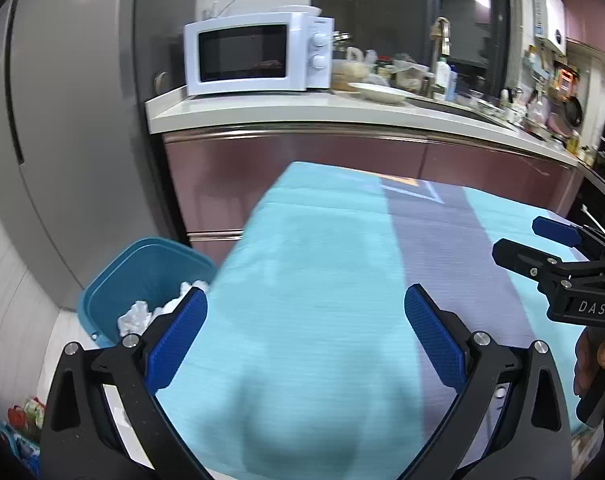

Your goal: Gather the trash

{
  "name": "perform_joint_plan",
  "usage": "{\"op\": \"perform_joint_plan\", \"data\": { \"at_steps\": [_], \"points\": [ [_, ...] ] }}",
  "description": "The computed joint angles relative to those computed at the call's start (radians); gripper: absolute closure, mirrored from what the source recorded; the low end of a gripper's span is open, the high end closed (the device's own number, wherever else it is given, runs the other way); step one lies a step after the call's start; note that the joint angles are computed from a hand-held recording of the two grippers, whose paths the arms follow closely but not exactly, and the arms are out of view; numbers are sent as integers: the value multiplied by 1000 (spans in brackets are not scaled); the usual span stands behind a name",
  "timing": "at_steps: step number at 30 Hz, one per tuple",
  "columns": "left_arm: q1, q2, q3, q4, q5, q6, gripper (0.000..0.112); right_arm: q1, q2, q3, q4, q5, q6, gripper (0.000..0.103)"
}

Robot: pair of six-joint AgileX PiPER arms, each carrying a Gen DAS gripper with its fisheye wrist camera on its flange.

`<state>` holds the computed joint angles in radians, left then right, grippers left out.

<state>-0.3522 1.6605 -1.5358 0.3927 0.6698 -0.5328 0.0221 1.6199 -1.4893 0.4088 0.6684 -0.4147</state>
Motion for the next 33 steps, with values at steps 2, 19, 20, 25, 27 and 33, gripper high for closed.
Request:
{"op": "perform_joint_plan", "data": {
  "at_steps": [2,19,20,25,27,33],
  "points": [
    [-25,-1,-3,11,2,-8,15,-29,-29,38,15,-11,-11,7],
    [-272,-38,38,129,-23,-124,15,-242,-348,408,50,-138,-64,7],
    [-277,-45,49,129,-35,-125,15,-253,-370,432,45,-145,-58,7],
    [-354,-105,142,277,-97,-273,15,-298,-478,545,30,-190,-45,7],
    [-387,-132,185,372,-116,-361,15,-309,-513,579,21,-209,-31,7],
    [-487,-221,329,732,-131,-716,15,-333,-638,686,-3,-264,-6,7]
  ]
}}
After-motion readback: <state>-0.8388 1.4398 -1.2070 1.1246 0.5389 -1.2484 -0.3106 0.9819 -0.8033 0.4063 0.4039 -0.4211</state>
